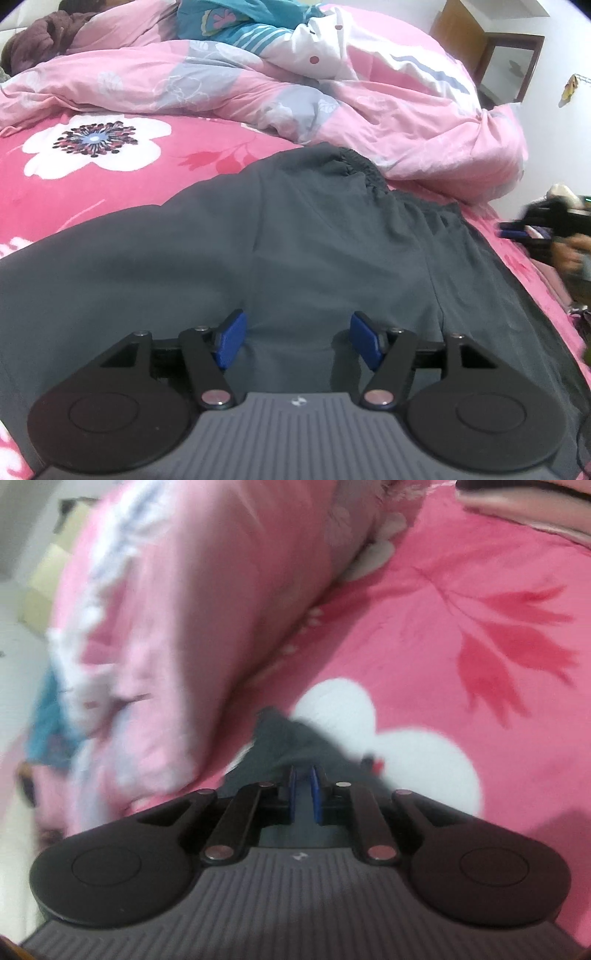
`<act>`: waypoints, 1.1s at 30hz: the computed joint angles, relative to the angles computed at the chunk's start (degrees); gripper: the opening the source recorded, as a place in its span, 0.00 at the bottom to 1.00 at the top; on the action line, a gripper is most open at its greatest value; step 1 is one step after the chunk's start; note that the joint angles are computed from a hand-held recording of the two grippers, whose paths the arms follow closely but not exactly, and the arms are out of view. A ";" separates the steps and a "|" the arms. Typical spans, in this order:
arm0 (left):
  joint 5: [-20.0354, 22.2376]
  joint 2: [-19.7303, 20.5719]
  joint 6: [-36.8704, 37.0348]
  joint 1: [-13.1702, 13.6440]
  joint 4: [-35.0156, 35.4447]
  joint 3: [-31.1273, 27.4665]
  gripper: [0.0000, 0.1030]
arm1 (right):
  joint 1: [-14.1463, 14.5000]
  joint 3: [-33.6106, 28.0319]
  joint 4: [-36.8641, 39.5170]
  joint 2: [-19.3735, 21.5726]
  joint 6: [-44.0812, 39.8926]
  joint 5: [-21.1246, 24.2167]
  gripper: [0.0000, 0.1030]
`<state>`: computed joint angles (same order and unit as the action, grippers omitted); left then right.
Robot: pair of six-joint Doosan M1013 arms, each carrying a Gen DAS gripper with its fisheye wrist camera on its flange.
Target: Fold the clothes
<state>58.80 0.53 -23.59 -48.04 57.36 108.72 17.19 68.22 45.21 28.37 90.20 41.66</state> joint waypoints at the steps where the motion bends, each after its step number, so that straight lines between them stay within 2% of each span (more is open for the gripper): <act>1: 0.06 0.05 0.05 -0.05 0.10 -0.01 0.63 | -1.23 1.91 4.75 -1.64 -3.16 1.66 0.10; 3: 0.19 0.17 0.13 -0.14 0.31 -0.02 0.64 | -3.07 5.81 10.83 -4.96 -7.10 5.26 0.13; 9: 0.65 0.23 0.37 -0.30 0.40 -0.22 0.65 | -6.69 17.20 21.35 -13.51 -13.48 14.40 0.21; 13: 2.59 -0.31 0.02 -1.17 -1.65 -0.97 0.65 | -7.00 24.46 20.30 -17.74 -14.80 15.98 0.22; 15: 4.23 -0.73 -0.81 -2.44 -2.30 -0.90 0.65 | -7.63 28.05 20.31 -19.12 -14.63 17.15 0.22; 18: 7.26 -2.09 -4.03 -5.32 -3.08 0.29 0.65 | -7.64 32.01 14.11 -21.47 -10.48 16.03 0.20; 20: 10.57 -3.51 -7.97 -7.88 -3.06 1.30 0.65 | -9.05 35.58 17.48 -23.74 -12.28 16.00 0.20; 23: 15.80 -5.59 -11.64 -11.46 -1.71 2.41 0.65 | -9.78 37.37 16.45 -26.96 -13.43 14.46 0.23; 25: 20.23 -6.44 -10.81 -13.03 -0.13 2.46 0.65 | -9.19 36.78 17.39 -27.31 -15.99 14.01 0.23; 28: 27.73 -6.87 -8.58 -12.85 0.73 1.59 0.65 | -7.93 35.70 19.17 -27.51 -20.18 13.39 0.23; 31: 29.95 -8.33 -11.11 -11.11 -0.22 2.11 0.65 | -3.86 33.50 23.85 -25.60 -26.62 13.20 0.23; 33: 31.75 -8.31 -11.19 -10.32 -2.24 2.06 0.65 | 0.12 31.84 29.64 -23.13 -31.54 14.38 0.23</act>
